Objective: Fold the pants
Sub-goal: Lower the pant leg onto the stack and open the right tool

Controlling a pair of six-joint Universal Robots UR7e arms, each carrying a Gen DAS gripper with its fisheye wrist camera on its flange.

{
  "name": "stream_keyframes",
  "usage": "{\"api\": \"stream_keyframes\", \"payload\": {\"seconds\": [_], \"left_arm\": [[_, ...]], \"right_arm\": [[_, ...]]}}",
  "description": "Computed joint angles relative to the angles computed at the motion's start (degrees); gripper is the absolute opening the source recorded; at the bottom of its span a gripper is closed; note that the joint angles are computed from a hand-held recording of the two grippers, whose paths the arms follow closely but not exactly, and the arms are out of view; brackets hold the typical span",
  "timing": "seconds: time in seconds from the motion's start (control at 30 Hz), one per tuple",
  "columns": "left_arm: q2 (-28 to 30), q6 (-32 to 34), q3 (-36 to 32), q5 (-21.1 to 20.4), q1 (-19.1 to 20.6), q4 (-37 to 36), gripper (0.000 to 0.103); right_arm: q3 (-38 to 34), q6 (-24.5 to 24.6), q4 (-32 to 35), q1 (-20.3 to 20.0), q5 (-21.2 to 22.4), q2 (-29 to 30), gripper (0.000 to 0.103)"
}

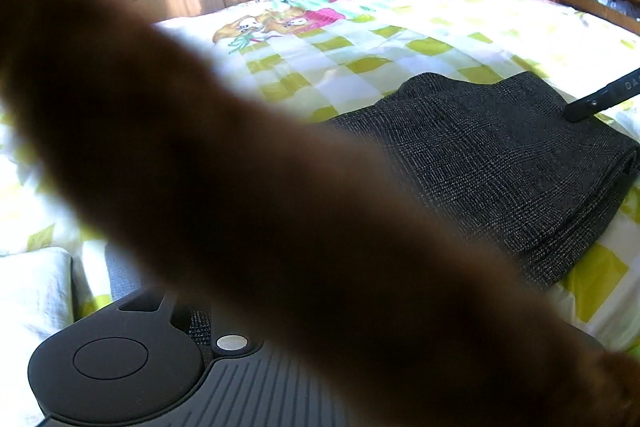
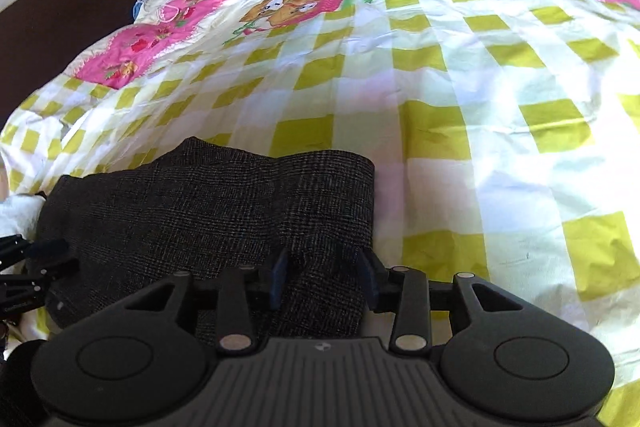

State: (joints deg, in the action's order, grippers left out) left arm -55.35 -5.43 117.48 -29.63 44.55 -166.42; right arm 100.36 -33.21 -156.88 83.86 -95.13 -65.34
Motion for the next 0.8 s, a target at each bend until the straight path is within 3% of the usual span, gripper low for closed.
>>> {"api": "stream_keyframes", "payload": {"seconds": [0.1, 0.3, 0.5, 0.73, 0.77, 0.8], "left_arm": [[-0.7, -2.9, -0.8, 0.7, -0.4, 5.3, 0.041], [-0.4, -5.5, -2.2, 1.8, -1.8, 11.1, 0.041], [0.9, -5.0, -3.8, 1.9, -2.5, 14.8, 0.041], [4.6, 2.2, -5.7, -2.2, -2.9, 5.5, 0.042], [5.3, 3.0, -6.2, -2.7, -2.9, 5.0, 0.042], [6.1, 3.8, -6.8, -3.0, -2.9, 4.6, 0.042]], "right_arm": [[-1.5, 4.8, 5.5, -2.0, 4.1, -0.9, 0.052], [-3.5, 8.8, 14.3, -4.9, 11.0, -1.9, 0.055], [-7.8, 10.0, 24.0, -6.6, 13.7, -1.4, 0.056], [-9.8, 13.1, 25.1, -7.9, 19.7, 2.1, 0.059], [-10.2, 14.0, 25.6, -8.0, 20.3, 2.3, 0.058], [-10.5, 14.6, 26.1, -8.1, 20.6, 2.5, 0.050]]}}
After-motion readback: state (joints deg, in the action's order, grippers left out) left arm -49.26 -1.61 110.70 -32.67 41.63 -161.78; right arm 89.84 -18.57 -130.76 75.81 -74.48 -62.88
